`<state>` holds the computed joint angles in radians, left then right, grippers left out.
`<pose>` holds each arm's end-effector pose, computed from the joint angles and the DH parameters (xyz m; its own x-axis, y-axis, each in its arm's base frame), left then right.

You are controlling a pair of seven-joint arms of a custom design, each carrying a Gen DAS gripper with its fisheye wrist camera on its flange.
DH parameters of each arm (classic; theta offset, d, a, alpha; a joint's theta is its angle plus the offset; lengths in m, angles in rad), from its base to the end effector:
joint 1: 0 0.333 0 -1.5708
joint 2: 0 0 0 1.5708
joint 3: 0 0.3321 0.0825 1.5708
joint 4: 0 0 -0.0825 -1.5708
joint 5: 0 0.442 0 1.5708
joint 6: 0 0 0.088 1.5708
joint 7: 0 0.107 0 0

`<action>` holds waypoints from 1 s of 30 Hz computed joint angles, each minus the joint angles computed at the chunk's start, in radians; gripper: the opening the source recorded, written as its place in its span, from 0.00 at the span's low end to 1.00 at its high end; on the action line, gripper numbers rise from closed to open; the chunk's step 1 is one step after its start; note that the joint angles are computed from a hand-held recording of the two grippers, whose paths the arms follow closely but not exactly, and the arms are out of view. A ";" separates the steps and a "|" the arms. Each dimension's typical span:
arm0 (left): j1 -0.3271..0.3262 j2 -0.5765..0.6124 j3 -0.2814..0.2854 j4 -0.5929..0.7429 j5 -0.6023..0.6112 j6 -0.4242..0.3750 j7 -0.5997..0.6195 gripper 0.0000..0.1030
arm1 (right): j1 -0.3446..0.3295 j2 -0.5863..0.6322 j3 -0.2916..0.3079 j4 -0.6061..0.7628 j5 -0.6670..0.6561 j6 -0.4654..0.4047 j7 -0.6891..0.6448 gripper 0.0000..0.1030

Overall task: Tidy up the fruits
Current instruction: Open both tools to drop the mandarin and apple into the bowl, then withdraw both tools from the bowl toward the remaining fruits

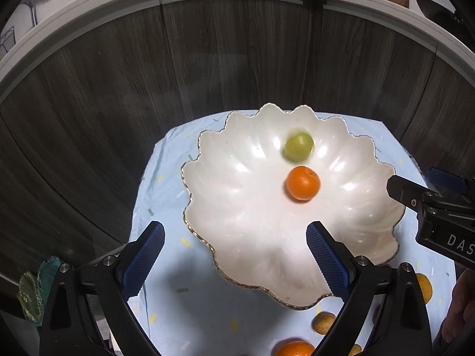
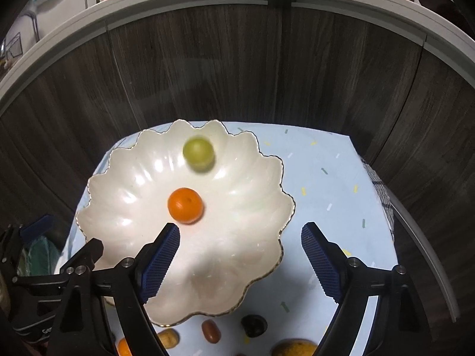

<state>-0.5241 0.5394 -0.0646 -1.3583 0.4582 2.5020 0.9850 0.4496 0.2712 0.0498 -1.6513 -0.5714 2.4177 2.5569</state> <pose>0.6864 -0.4473 0.4738 -0.2485 -0.9675 -0.0467 -0.7416 0.2210 -0.6334 0.6529 0.3490 0.5046 -0.1416 -0.9893 -0.0338 -0.7752 0.1321 -0.6178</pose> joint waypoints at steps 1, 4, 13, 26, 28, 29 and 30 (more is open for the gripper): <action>-0.001 -0.005 0.000 -0.003 0.000 0.001 -0.002 0.95 | -0.001 -0.003 0.000 -0.003 0.002 0.002 -0.001 0.82; -0.004 -0.016 0.002 -0.012 0.008 0.003 -0.010 0.95 | -0.001 -0.022 0.000 -0.022 -0.006 0.009 0.010 0.82; -0.008 -0.069 -0.004 -0.069 0.044 0.022 -0.043 0.95 | -0.005 -0.072 0.008 -0.065 -0.034 0.015 0.049 0.82; 0.003 -0.140 -0.027 -0.148 0.078 0.046 -0.086 0.95 | -0.014 -0.144 0.032 -0.140 -0.071 0.026 0.112 0.82; 0.006 -0.152 -0.030 -0.163 0.083 0.053 -0.091 0.95 | -0.016 -0.153 0.036 -0.150 -0.074 0.027 0.119 0.82; 0.006 -0.155 -0.032 -0.167 0.086 0.054 -0.094 0.95 | -0.017 -0.158 0.038 -0.155 -0.074 0.029 0.123 0.82; 0.007 -0.160 -0.033 -0.173 0.089 0.056 -0.098 0.95 | -0.018 -0.163 0.040 -0.161 -0.075 0.031 0.126 0.82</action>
<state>-0.5171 0.3795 -0.0976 -1.5310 0.5474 2.5581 0.8872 0.4320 0.1087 0.0898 -1.8121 -0.6460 2.4483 2.6830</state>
